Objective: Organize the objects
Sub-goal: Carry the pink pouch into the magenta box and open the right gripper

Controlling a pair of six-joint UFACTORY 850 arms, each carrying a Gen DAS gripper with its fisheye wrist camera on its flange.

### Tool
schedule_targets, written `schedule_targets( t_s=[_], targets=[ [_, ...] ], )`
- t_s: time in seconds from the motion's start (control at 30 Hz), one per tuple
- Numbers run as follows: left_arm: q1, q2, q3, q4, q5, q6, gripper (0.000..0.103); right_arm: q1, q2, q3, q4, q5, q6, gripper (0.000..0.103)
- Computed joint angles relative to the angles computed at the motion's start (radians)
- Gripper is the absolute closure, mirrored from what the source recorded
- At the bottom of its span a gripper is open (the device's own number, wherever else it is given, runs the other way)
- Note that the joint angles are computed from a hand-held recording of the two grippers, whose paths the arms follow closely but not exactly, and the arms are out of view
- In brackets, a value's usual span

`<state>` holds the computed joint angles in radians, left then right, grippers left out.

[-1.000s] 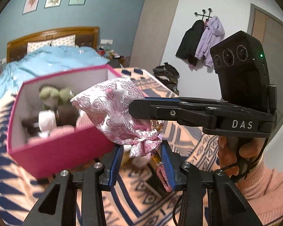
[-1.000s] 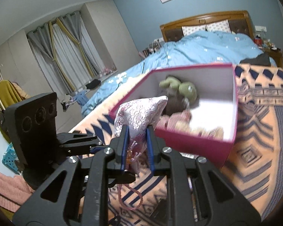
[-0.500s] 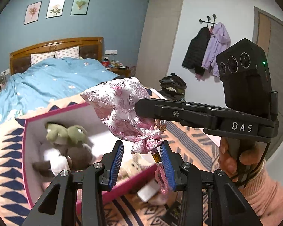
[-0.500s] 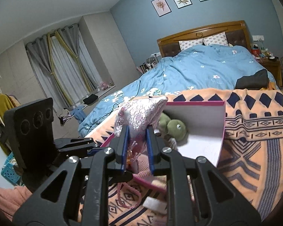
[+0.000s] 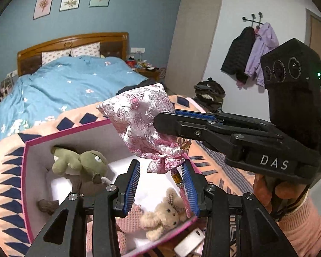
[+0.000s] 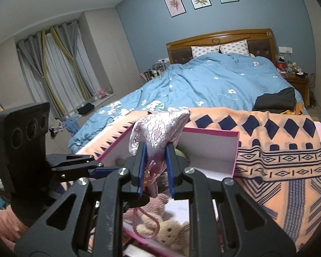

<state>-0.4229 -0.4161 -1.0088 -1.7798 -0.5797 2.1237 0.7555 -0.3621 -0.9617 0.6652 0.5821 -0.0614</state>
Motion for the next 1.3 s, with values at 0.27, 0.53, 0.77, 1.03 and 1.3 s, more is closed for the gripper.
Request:
schedule_targets(
  t_s=[0.27, 0.53, 0.77, 1.03, 1.3],
  targets=[
    [-0.017, -0.087, -0.093, 0.110, 0.045, -0.164, 0.062, -0.051, -0.061, -0.044, -0.008, -0.059, 0.008, 0.083],
    [-0.043, -0.137, -0.138, 0.133, 0.098, -0.210, 0.062, -0.082, -0.099, -0.069, 0.006, -0.112, 0.012, 0.083],
    [-0.060, -0.176, -0.181, 0.206, 0.142, -0.302, 0.062, -0.096, -0.130, -0.111, 0.164, -0.178, -0.134, 0.081],
    [-0.053, -0.192, -0.198, 0.266, 0.152, -0.381, 0.062, -0.084, -0.143, -0.125, 0.399, -0.164, -0.332, 0.079],
    [-0.039, -0.135, -0.115, 0.096, 0.125, -0.187, 0.053, -0.055, -0.094, -0.059, 0.276, -0.128, -0.188, 0.074]
  ],
)
